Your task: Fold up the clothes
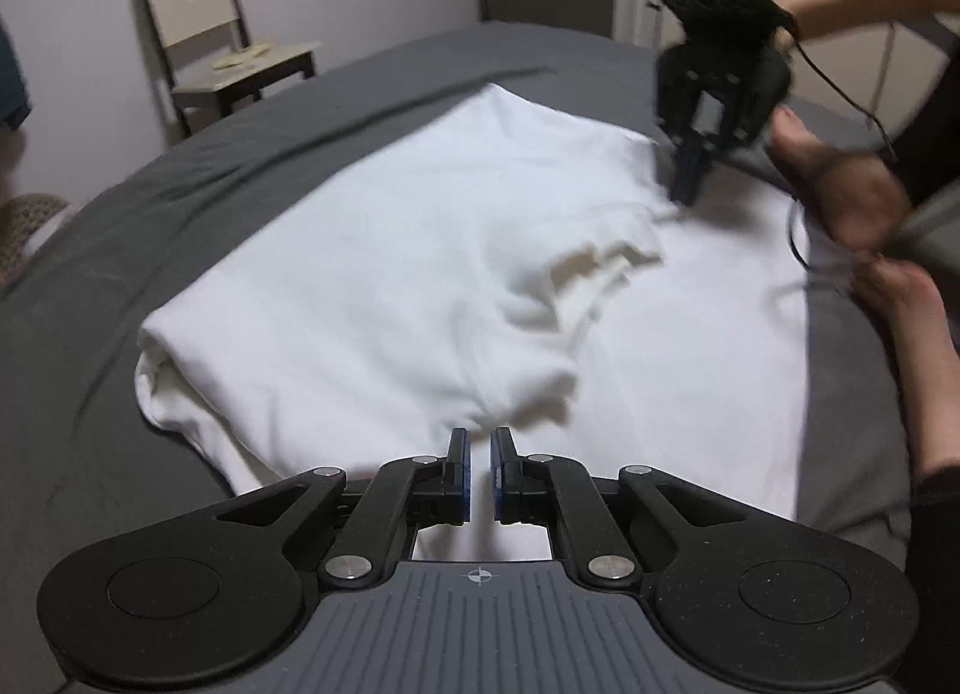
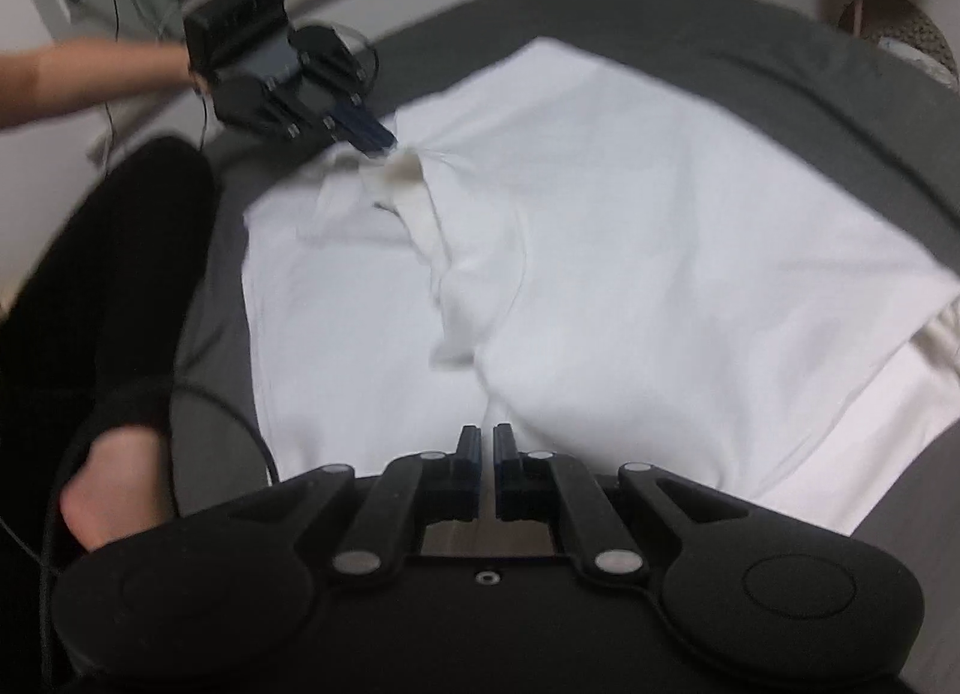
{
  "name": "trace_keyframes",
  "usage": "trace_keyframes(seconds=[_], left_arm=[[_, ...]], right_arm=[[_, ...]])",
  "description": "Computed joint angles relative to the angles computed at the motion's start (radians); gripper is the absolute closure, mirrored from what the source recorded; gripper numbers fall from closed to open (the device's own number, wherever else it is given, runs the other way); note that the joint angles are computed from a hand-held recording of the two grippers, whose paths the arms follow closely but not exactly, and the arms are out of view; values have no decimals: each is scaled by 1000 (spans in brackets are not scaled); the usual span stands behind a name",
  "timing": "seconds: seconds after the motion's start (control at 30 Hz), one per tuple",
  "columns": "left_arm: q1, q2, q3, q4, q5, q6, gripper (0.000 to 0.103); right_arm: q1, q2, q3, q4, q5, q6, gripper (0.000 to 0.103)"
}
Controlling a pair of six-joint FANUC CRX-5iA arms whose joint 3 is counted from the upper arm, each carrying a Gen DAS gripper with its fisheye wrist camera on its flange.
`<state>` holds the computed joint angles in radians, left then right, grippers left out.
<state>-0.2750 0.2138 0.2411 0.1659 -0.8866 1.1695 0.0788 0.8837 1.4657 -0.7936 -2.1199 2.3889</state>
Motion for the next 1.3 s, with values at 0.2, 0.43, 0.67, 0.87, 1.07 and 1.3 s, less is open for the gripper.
trace_keyframes(seconds=[0.2, 0.43, 0.67, 0.87, 1.07, 1.3], left_arm=[[-64, 26, 120, -203, -55, 120, 85], [-72, -16, 58, -313, 130, 553, 17], [-73, -13, 35, -424, 193, 926, 17], [-72, -30, -3, -469, 178, 968, 17], [-59, -63, -57, -464, 209, 981, 17], [-51, -85, -87, -510, 263, 1071, 17]], right_arm=[[-21, -121, -184, 38, 160, 54, 66], [-74, -86, -144, 9, 221, -325, 48], [-77, -58, -160, -9, 309, -631, 57], [-49, -83, -214, 58, 351, -562, 93], [-46, -106, -254, 95, 377, -557, 94], [-21, -152, -310, 167, 449, -518, 95]])
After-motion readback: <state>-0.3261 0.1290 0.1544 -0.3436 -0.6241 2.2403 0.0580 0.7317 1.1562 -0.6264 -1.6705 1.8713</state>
